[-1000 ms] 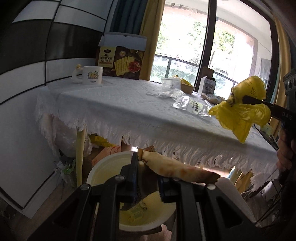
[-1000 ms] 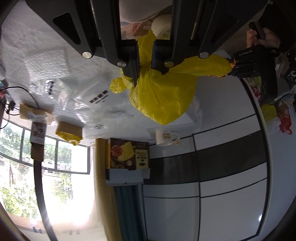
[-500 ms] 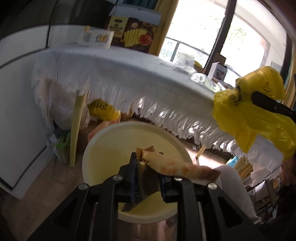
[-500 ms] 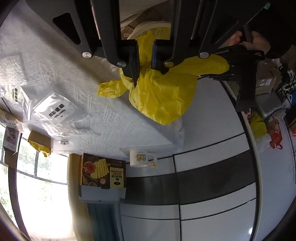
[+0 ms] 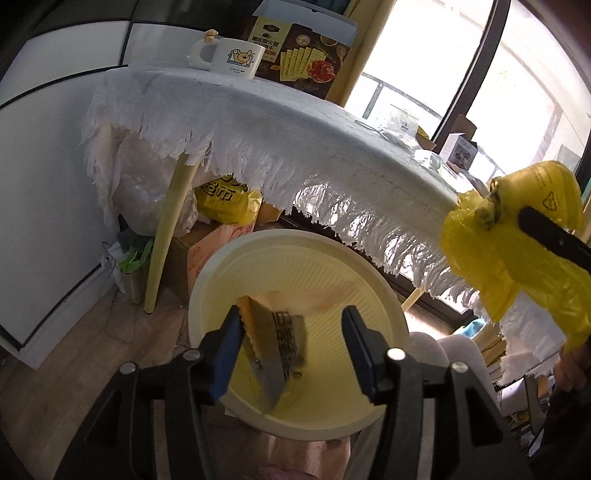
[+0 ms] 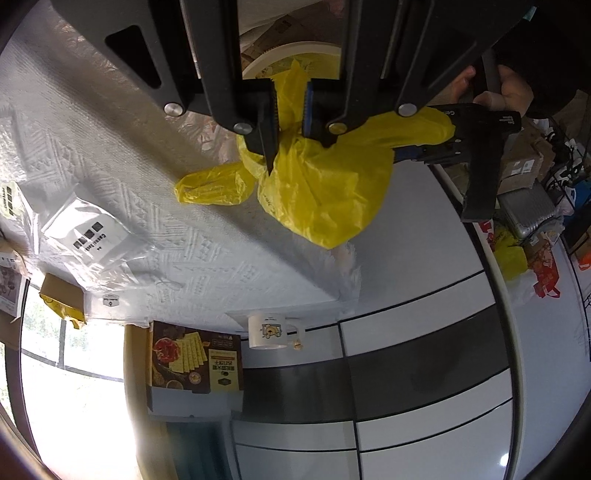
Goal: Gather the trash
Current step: 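Carry both held items over the yellow bin and open both grippers, then raise both open grippers away from the bin toward the table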
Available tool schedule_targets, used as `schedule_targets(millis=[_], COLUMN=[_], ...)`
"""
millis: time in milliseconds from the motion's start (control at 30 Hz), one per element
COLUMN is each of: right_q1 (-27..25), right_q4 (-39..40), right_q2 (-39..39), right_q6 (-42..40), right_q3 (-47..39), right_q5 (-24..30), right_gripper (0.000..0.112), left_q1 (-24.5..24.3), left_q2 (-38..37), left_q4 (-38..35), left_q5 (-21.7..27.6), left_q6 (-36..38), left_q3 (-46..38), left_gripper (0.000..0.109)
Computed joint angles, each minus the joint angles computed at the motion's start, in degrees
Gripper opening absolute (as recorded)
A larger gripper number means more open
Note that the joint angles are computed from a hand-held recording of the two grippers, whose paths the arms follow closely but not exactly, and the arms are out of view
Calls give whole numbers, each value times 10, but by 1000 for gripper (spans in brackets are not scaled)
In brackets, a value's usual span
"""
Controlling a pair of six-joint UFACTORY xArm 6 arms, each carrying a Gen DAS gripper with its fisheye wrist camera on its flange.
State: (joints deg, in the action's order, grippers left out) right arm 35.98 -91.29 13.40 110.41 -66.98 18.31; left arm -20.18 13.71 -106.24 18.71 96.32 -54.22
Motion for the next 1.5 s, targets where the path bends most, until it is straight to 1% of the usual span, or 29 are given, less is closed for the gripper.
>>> schedule_targets(millis=[100, 200, 367, 500, 633, 733, 867, 933, 967, 1033, 1100, 1133, 1167, 1233, 1333, 1500], right_q1=[2, 0, 2, 4, -6, -13, -30, -33, -33, -31, -32, -32, -32, -32, -34, -38], right_q4=[-5, -4, 8, 23, 25, 58, 106, 128, 143, 156, 151, 123, 115, 125, 123, 52], right_q2=[-2, -2, 2, 20, 40, 56, 96, 114, 123, 135, 143, 145, 145, 144, 138, 104], right_q6=[2, 0, -30, -55, -47, -72, -105, -118, -128, -134, -127, -102, -95, -106, -100, -16], right_q3=[0, 1, -5, -21, -42, -52, -76, -88, -94, -103, -111, -115, -116, -113, -103, -68], right_q5=[0, -7, -19, -33, -74, -89, -127, -121, -111, -100, -98, -102, -105, -102, -100, -95], right_gripper=[9, 9, 9, 9, 9, 9, 9, 10, 12, 22, 55, 58, 58, 58, 58, 58], left_q1=[0, 4, 15, 33, 51, 64, 77, 80, 80, 79, 76, 75, 73, 68, 61, 41], left_q2=[-5, -17, -43, -65, -87, -103, -116, -118, -119, -120, -122, -122, -121, -120, -119, -129], left_q4=[0, -6, -47, -74, -86, -96, -114, -117, -118, -118, -118, -117, -118, -119, -118, -114], left_q5=[-4, 1, -9, -16, -20, -19, -18, -20, -21, -25, -29, -30, -30, -33, -38, -48], left_q6=[-1, 9, 49, 74, 88, 99, 111, 114, 116, 116, 116, 114, 115, 116, 115, 114], left_q3=[3, 10, 27, 43, 59, 71, 81, 83, 83, 82, 81, 80, 79, 77, 75, 76], left_gripper=[61, 62, 62, 62, 62, 62, 62, 62, 62, 62, 62, 62, 62, 62, 62, 62])
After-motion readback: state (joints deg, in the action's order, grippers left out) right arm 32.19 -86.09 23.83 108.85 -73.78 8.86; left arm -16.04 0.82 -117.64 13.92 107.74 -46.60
